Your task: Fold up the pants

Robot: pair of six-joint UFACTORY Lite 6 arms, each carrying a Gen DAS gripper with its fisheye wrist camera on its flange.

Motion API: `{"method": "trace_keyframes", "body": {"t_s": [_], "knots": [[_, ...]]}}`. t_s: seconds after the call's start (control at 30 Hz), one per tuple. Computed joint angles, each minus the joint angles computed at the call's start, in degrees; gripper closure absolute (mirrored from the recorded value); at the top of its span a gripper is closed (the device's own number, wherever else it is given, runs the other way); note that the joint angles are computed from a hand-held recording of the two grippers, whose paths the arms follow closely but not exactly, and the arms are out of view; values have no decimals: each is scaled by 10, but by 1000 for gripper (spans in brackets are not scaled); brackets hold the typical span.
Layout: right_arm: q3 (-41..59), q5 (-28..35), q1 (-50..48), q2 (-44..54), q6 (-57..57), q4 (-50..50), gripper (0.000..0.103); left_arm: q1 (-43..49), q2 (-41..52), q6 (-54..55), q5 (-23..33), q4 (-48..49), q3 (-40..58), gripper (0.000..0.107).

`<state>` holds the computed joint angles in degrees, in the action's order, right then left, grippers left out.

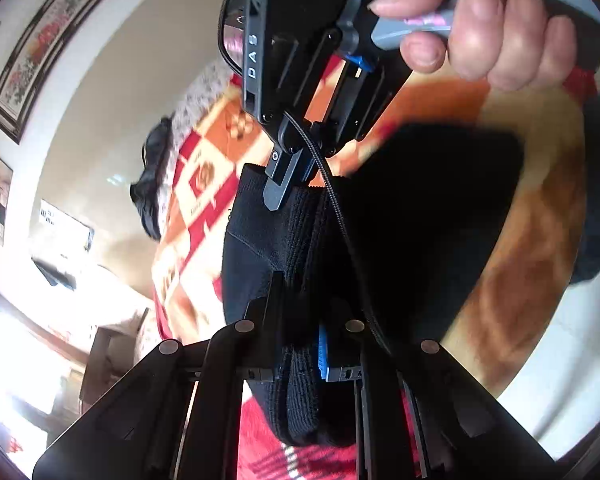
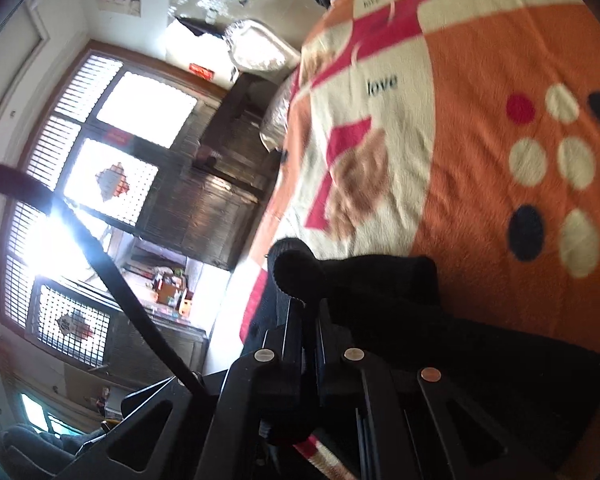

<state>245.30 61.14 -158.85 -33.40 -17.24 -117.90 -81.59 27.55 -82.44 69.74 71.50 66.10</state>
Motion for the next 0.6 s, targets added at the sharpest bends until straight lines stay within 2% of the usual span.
{"method": "trace_keyframes", "body": {"t_s": [0.17,0.3,0.5,0.6], "knots": [[89,46,-66,106,13,-77,98,-5,94,39,-31,12,132,95],[124,54,-103,103,5,-116,98,-4,183,75,-42,-6,233,95],[123,12,-86,49,1,-135,99,2,230,88,-28,-21,263,93],[121,8,-87,53,17,-133,97,-15,180,47,-50,-22,211,87]]}}
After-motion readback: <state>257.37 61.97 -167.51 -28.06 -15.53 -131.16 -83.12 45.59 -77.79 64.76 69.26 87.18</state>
